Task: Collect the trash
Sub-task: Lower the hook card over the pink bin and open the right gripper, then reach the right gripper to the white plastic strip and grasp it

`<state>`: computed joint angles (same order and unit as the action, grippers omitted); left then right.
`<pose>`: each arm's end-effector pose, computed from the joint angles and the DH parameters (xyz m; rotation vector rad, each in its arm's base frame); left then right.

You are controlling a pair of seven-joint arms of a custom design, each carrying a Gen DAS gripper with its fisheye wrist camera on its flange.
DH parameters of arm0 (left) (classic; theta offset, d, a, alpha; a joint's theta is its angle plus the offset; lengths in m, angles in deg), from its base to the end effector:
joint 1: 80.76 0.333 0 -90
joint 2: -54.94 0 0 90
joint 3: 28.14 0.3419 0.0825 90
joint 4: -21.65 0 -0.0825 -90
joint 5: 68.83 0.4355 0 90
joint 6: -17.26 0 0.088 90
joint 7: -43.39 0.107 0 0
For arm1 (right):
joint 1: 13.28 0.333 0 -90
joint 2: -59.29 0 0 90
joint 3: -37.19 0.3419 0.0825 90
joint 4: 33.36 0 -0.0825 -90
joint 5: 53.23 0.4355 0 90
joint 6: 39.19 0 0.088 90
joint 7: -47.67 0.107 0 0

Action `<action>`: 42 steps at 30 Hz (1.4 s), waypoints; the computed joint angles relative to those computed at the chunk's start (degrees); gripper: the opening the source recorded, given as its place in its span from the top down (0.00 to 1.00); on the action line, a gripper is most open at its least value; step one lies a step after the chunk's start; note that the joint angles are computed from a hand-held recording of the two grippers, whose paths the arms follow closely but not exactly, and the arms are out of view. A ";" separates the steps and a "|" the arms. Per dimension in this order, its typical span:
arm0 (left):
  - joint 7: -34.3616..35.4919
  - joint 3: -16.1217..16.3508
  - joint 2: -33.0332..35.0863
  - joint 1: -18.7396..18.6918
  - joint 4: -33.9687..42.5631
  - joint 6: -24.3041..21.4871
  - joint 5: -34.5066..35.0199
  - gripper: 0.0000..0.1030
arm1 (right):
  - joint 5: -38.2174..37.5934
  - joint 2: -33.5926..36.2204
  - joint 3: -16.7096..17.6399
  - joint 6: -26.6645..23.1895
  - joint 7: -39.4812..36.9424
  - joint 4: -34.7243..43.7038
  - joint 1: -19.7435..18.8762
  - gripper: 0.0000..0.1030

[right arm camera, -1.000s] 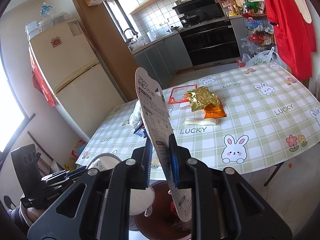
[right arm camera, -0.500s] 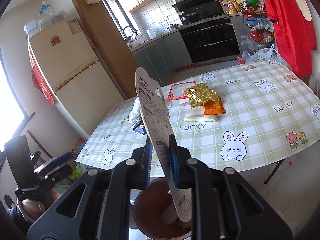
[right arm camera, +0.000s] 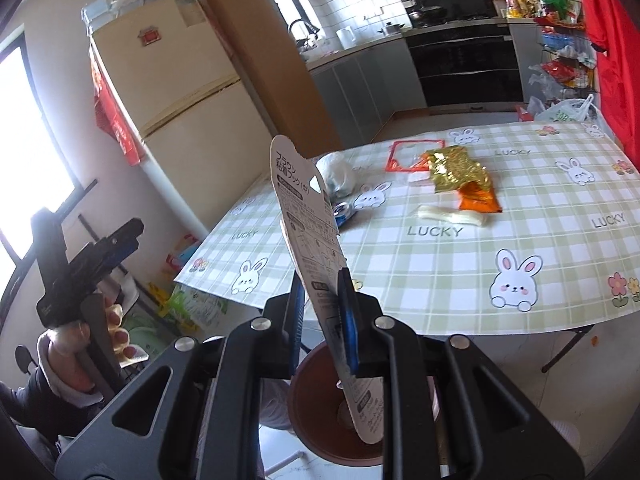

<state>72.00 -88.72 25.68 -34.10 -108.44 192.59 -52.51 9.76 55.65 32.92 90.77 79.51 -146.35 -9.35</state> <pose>0.5206 -0.2316 0.5641 -1.8126 1.2589 -1.0813 0.6237 0.0181 0.5569 -1.7891 1.1732 -0.0545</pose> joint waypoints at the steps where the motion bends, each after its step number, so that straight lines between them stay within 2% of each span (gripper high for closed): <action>1: -0.01 0.53 -0.40 -0.29 -0.34 -0.20 -0.08 0.06 | -0.21 -0.03 0.05 -0.53 0.09 -0.02 0.05 0.80; 8: -1.03 2.62 -1.86 -1.71 -2.10 -0.24 -0.53 0.06 | -2.15 -0.55 0.33 -3.61 -0.61 -0.44 0.67 0.80; 9: -0.98 2.87 -1.85 -1.94 -2.33 -0.01 -0.53 0.06 | -2.47 -0.62 0.38 -3.78 -0.62 -0.53 0.77 0.78; 13: -0.76 2.84 -1.81 -2.19 -2.47 0.01 -0.36 0.06 | -3.08 -0.92 0.49 -3.30 -0.44 -0.97 1.18 0.78; 15: -0.85 2.65 -1.82 -2.10 -2.40 0.04 -0.39 0.06 | -3.15 -1.10 0.47 -2.65 -0.12 -1.21 1.32 0.74; 17: -0.75 2.64 -1.86 -2.14 -2.42 -0.04 -0.37 0.06 | -2.99 -1.24 0.38 -1.70 0.06 -1.32 1.42 0.58; 18: -0.73 2.63 -1.92 -2.16 -2.44 -0.13 -0.36 0.06 | -3.12 -1.32 0.39 -0.99 0.38 -1.43 1.47 0.54; 20: -0.82 2.45 -1.88 -2.00 -2.41 -0.27 -0.34 0.06 | -3.45 -1.38 0.42 0.56 1.23 -1.61 1.56 0.26; 23: -1.10 2.38 -1.86 -1.98 -2.28 -1.08 -0.21 0.06 | -3.76 -1.54 0.47 3.40 2.20 -1.98 1.75 0.08; 26: -1.60 2.41 -1.79 -2.03 -2.25 -1.66 0.28 0.06 | -4.95 -1.61 0.66 8.00 4.32 -2.61 2.08 0.06; 35: -2.13 1.85 0.32 -1.63 -1.67 -2.20 3.15 0.06 | -8.12 -0.21 0.39 14.39 8.64 -2.86 1.81 0.06; 42: -4.06 -0.16 5.00 0.10 -0.14 -4.46 7.82 0.06 | -14.83 3.40 1.28 20.04 14.38 -1.16 0.71 0.05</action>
<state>67.94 -88.88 30.68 -34.00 -108.58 188.12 -44.69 -5.07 59.05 34.20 110.81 93.89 -147.51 -8.64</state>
